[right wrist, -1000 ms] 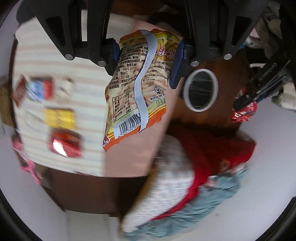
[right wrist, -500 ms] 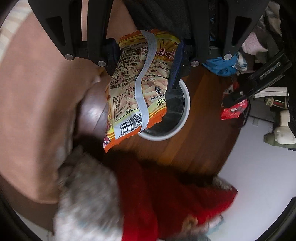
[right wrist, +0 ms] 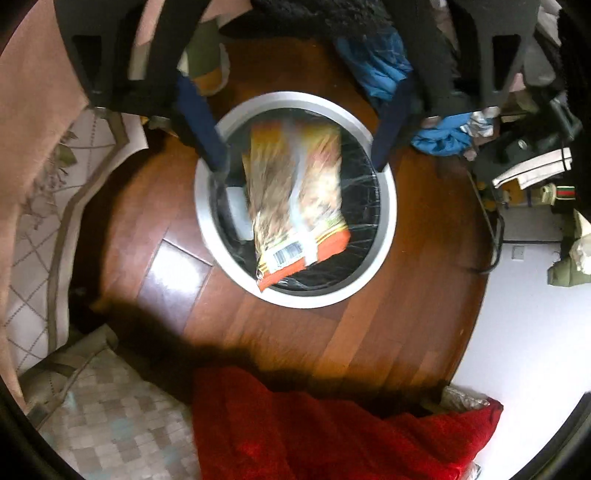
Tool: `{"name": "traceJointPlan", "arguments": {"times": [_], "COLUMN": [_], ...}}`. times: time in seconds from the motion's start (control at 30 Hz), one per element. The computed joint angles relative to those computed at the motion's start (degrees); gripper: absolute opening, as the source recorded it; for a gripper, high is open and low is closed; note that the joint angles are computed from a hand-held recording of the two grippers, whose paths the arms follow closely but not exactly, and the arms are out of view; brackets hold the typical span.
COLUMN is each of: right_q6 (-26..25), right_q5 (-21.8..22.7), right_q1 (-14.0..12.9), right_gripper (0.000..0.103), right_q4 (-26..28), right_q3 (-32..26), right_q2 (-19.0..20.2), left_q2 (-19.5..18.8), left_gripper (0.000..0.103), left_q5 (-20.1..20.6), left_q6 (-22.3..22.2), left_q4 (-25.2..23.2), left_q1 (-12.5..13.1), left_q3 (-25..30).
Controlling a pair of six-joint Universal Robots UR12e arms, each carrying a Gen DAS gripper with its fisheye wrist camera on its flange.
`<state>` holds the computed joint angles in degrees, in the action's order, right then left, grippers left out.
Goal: Collect trash
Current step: 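Open both tools to drop the wrapper and snack bag into the bin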
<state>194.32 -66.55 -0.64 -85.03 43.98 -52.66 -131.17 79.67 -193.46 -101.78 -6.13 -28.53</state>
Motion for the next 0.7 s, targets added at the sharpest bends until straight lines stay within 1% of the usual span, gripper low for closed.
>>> {"name": "traceJointPlan", "arguments": {"times": [0.07,0.13,0.23,0.3,0.37,0.43,0.5,0.7], "right_q6": [-0.4,-1.2,-1.8,-2.6,-3.8,-5.3,-6.5,-8.0], "right_q5": [0.4,-0.7,-2.2,-4.2,-7.2,-10.5,-12.7,-15.3], "right_q1": [0.0,0.1,0.2,0.6,1.1,1.7,2.2,2.8], "right_gripper": [0.099,0.103,0.103,0.103,0.103,0.103,0.103,0.103], "right_q4": [-0.7,-0.7,-0.5,-0.2,0.3,0.2,0.2,-0.9], "right_q3": [0.8,1.2,1.6,1.5,1.1,1.1,1.0,2.0], "right_q2": [-0.4,-0.9,-1.8,-2.3,-2.9,-3.4,-3.9,-5.9], "left_q2": [1.2,2.6,4.7,5.6,6.4,7.1,7.5,9.4], "left_gripper": [0.1,0.1,0.1,0.1,0.1,0.1,0.1,0.1], "left_q5": [3.5,5.7,8.0,9.2,10.7,11.8,12.0,13.0], "left_q6": [-0.2,-0.3,-0.5,-0.4,0.2,1.1,1.6,3.2], "left_q4": [1.7,3.2,5.4,6.4,7.3,8.1,8.4,10.0], "left_q1": [-0.5,-0.8,-1.0,-1.3,-1.7,-2.0,-2.3,-2.7], "left_q3": [-2.0,-4.1,-7.4,-8.7,-9.6,-10.3,-10.7,-12.3]}}
